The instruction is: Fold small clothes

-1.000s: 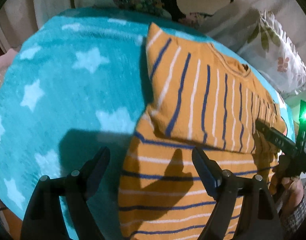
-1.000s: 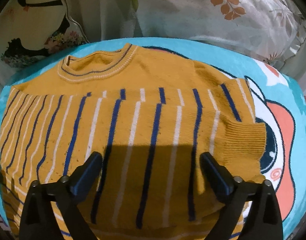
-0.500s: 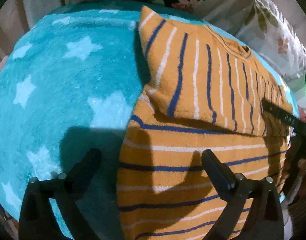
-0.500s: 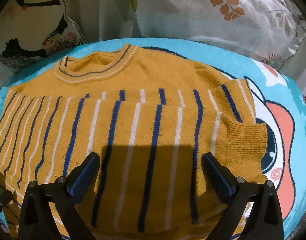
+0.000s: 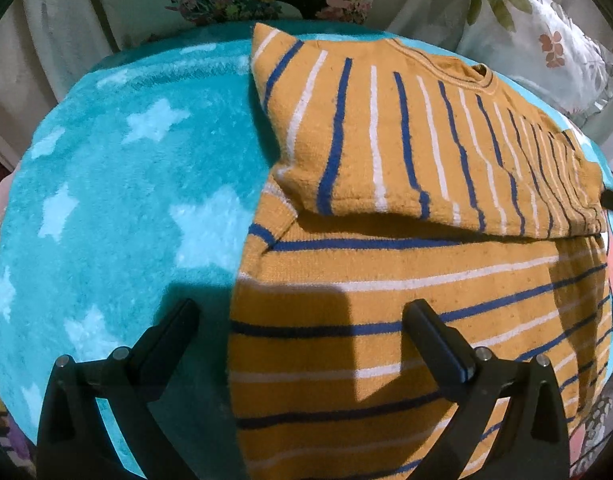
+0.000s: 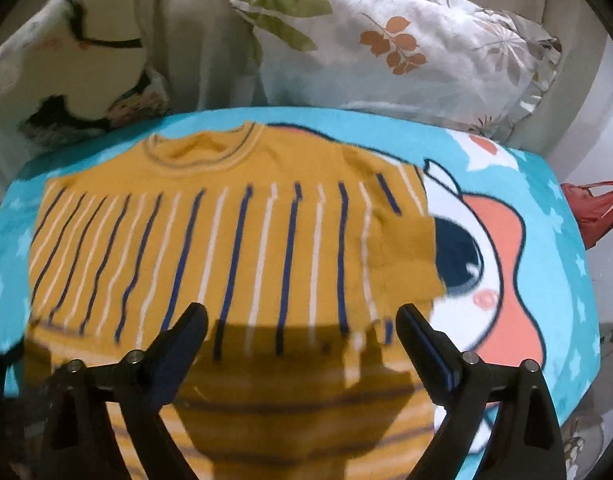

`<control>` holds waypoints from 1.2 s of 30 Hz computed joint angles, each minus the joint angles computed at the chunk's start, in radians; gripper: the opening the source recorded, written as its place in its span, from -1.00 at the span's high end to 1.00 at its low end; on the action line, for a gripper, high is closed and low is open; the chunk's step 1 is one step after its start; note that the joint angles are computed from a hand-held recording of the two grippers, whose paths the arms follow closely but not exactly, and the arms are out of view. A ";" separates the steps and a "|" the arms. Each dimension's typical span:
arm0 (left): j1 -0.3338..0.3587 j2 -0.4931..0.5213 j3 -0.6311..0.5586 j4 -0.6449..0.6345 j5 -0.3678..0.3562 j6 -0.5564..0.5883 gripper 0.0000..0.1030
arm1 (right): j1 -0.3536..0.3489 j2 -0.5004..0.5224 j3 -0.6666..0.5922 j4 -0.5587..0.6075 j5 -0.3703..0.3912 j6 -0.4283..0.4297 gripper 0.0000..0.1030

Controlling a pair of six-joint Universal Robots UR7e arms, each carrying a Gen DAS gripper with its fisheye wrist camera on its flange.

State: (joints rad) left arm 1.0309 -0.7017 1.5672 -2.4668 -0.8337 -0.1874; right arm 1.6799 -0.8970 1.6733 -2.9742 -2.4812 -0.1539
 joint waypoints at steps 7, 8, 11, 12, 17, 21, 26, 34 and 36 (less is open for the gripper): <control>0.037 -0.082 0.035 -0.014 -0.155 -0.043 -0.73 | -0.023 -0.124 0.140 0.069 0.049 0.128 -0.07; 0.036 -0.091 0.047 -0.015 -0.152 -0.048 -0.70 | -0.034 -0.142 0.157 0.067 0.066 0.130 -0.07; 0.019 -0.125 0.111 -0.030 -0.121 -0.079 -0.65 | -0.051 -0.178 0.205 0.034 0.078 0.119 -0.07; 0.013 -0.137 0.136 -0.037 -0.113 -0.092 -0.65 | -0.058 -0.194 0.229 0.020 0.090 0.113 -0.07; -0.035 -0.196 0.276 -0.061 -0.041 -0.180 -0.65 | -0.094 -0.283 0.356 -0.029 0.146 0.097 -0.07; -0.071 -0.246 0.390 -0.110 -0.020 -0.249 -0.65 | -0.131 -0.375 0.465 -0.036 0.200 0.095 -0.07; -0.099 -0.299 0.505 -0.212 -0.026 -0.284 -0.65 | -0.186 -0.483 0.579 -0.031 0.272 0.087 -0.07; -0.096 -0.358 0.654 -0.354 -0.179 -0.343 -0.65 | -0.260 -0.614 0.702 -0.021 0.422 0.049 -0.24; -0.099 -0.356 0.684 -0.399 -0.209 -0.327 -0.65 | -0.277 -0.637 0.724 -0.006 0.450 0.049 -0.25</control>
